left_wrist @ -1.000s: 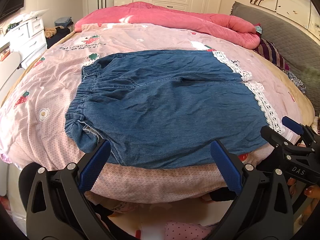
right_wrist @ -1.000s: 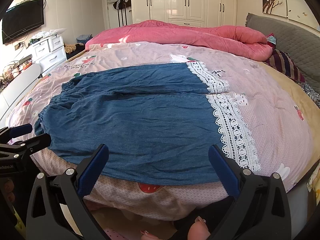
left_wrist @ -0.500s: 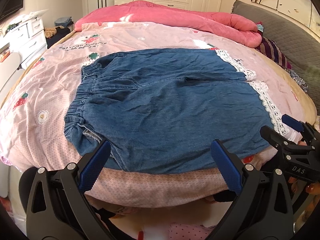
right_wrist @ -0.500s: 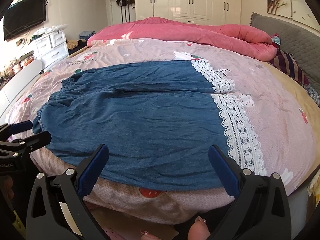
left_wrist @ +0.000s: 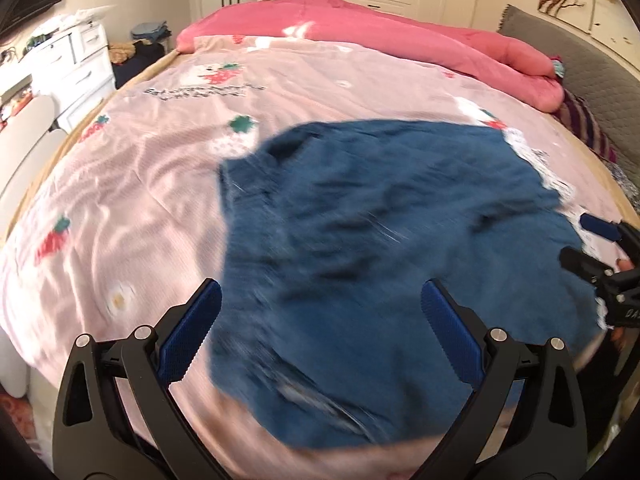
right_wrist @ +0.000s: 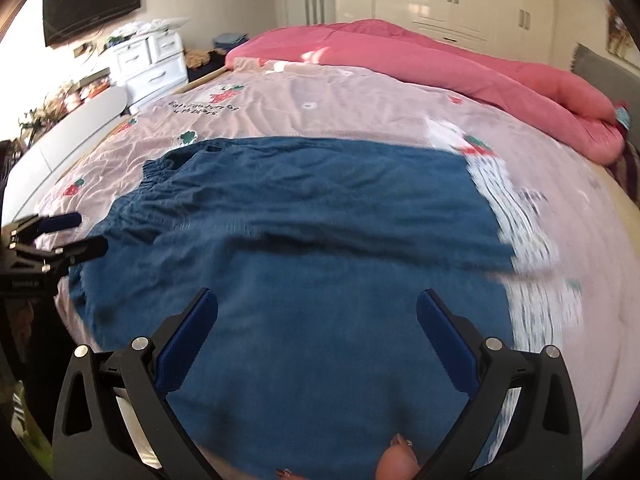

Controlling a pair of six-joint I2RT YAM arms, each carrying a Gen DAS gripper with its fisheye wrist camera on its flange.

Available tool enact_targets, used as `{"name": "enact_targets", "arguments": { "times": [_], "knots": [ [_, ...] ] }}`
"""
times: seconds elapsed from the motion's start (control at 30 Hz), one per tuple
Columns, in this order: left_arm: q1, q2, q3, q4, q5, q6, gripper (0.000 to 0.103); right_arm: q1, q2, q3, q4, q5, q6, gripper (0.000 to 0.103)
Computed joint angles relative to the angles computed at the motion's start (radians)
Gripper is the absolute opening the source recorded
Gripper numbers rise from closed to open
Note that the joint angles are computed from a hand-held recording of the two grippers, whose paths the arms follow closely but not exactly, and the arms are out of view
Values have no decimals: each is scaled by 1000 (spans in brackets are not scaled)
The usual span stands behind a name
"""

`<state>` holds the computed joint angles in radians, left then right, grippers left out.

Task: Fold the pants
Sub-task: 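Grasp the elastic waistband with the left gripper while the right gripper grasps the denim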

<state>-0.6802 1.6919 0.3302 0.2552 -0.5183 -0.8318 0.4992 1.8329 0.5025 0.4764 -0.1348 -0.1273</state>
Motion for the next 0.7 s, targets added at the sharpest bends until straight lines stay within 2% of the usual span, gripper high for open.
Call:
{"name": "enact_targets", "arguments": {
  "times": [0.1, 0.17, 0.27, 0.4, 0.57, 0.7],
  "knots": [
    [124, 20, 6, 40, 31, 115, 94, 3, 97, 173, -112, -15, -57, 99],
    [220, 48, 19, 80, 61, 218, 94, 2, 149, 266, -175, -1, -76, 99],
    [324, 99, 52, 121, 95, 316, 94, 12, 242, 434, -266, 38, -114, 99],
    [462, 194, 120, 180, 196, 447, 94, 34, 364, 667, -408, 59, -199, 99],
    [528, 275, 179, 223, 255, 554, 93, 67, 548, 987, -591, 71, -312, 99],
    [558, 314, 203, 252, 311, 625, 81, 85, 660, 1170, -682, 62, -399, 99]
  ]
}}
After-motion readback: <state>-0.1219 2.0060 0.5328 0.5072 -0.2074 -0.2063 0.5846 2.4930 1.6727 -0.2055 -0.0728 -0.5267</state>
